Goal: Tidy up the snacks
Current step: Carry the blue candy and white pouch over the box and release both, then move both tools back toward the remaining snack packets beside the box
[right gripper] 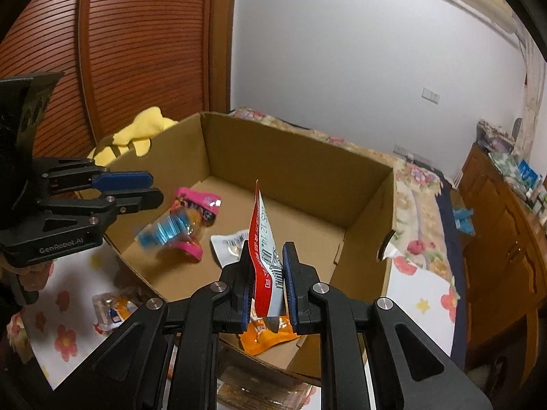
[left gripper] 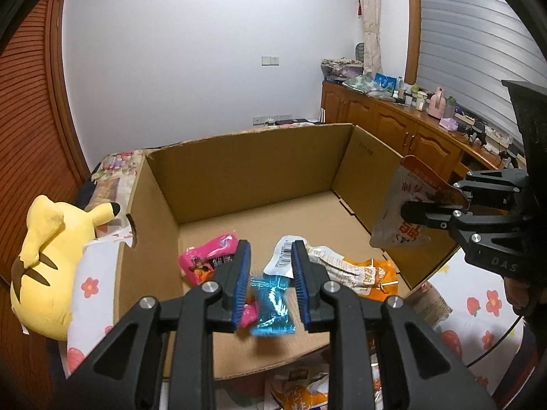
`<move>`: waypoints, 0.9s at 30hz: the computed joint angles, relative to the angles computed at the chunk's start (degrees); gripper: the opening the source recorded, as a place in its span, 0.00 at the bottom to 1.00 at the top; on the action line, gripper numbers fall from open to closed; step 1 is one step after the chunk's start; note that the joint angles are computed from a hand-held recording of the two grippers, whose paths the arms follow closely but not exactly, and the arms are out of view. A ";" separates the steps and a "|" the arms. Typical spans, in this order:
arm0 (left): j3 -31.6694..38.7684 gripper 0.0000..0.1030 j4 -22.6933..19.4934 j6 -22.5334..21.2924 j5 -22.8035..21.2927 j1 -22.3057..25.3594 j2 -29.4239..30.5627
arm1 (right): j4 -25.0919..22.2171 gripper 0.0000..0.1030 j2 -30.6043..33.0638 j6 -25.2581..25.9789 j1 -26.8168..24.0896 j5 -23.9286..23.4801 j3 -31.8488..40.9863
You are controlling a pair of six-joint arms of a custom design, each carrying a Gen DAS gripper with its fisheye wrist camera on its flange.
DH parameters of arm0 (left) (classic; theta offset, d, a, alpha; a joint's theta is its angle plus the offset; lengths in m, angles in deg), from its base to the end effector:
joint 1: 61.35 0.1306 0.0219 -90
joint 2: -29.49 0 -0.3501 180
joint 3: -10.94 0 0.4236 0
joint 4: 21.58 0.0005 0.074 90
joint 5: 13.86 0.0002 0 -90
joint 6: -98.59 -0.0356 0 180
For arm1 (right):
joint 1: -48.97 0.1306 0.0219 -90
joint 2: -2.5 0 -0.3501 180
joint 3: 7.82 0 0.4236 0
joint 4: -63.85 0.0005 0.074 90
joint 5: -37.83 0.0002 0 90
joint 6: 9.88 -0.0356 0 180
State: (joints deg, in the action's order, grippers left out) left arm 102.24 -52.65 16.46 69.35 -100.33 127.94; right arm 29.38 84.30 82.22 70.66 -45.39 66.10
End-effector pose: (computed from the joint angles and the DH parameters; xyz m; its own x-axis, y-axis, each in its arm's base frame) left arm 0.4528 -0.3616 0.3564 -0.5521 0.2718 -0.7883 0.4814 0.8758 -0.0351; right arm 0.4405 0.1702 0.3452 -0.6151 -0.2838 -0.7356 -0.3087 0.9452 -0.1066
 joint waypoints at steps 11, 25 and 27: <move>-3.08 0.24 1.02 0.16 0.18 -0.52 -3.14 | 0.44 0.26 0.33 -1.48 0.26 1.95 -0.21; -13.54 0.29 1.96 1.25 -1.84 -3.70 -14.50 | -2.04 0.36 -11.92 -6.64 3.35 4.43 -7.88; -15.42 0.29 1.82 1.52 -2.42 -4.38 -16.34 | -2.18 0.37 -13.19 -7.43 4.27 5.04 -8.99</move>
